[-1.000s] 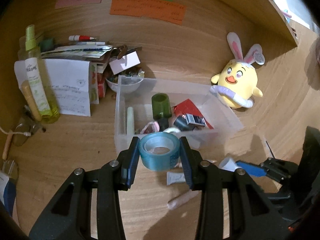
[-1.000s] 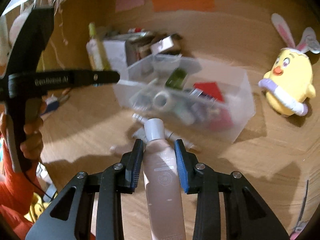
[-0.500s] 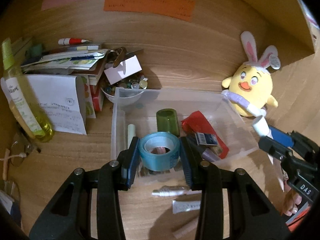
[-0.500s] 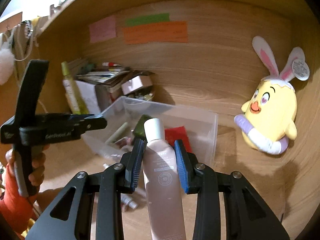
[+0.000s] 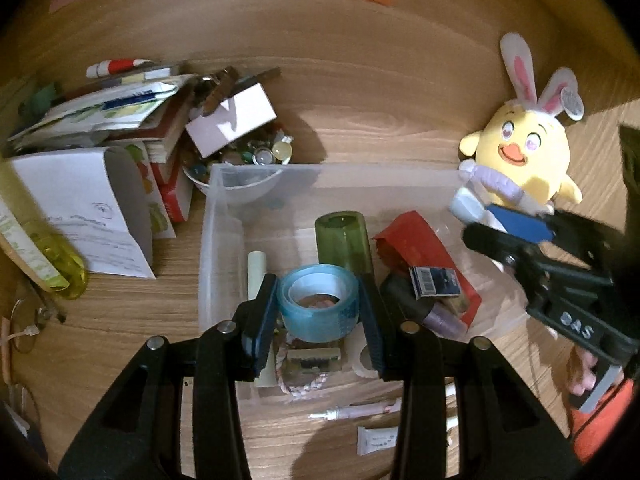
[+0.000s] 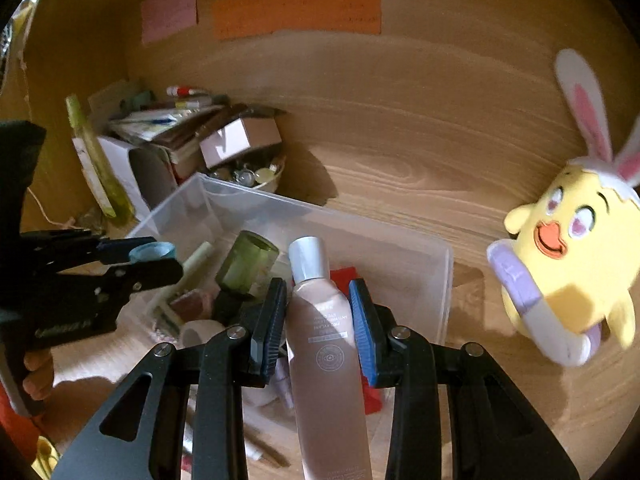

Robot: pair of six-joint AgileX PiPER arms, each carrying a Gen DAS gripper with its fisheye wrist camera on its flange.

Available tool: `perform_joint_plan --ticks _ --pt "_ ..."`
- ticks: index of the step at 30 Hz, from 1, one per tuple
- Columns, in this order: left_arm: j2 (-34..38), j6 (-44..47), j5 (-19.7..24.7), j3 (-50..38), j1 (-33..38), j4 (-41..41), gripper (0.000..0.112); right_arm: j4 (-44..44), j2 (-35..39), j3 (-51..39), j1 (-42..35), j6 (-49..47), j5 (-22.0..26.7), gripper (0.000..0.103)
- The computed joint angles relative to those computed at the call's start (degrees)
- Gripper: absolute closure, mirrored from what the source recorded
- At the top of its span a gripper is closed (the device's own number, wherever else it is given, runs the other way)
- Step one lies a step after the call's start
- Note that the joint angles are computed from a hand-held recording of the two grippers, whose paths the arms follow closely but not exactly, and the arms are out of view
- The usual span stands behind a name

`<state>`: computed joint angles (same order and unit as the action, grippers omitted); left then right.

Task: Organize objects
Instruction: 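Place tape roll in bin with left tool while right tool places lotion bottle, then grasp red-capped beige tube with left tool while right tool grasps white ointment tube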

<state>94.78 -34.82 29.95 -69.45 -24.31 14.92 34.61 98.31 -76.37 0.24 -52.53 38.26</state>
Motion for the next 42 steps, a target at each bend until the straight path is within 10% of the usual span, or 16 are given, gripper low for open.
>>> perform_joint_plan --ticks 17,34,42 --pt "-1.4 4.9 -1.8 2.4 1.2 -3.1 0.050 -13.3 10.0 -11.3 4.7 13.1 6.6 0.073" --pt "-16.0 -21.6 1.8 14.6 -11.3 23.5 0.025 0.6 -7.1 5.9 -2.0 -3.6 3.2 0.049" --pt "-16.9 -24.1 0.8 19.0 -14.9 22.8 0.023 9.6 -15.4 16.1 -7.6 -14.5 4.0 0.038"
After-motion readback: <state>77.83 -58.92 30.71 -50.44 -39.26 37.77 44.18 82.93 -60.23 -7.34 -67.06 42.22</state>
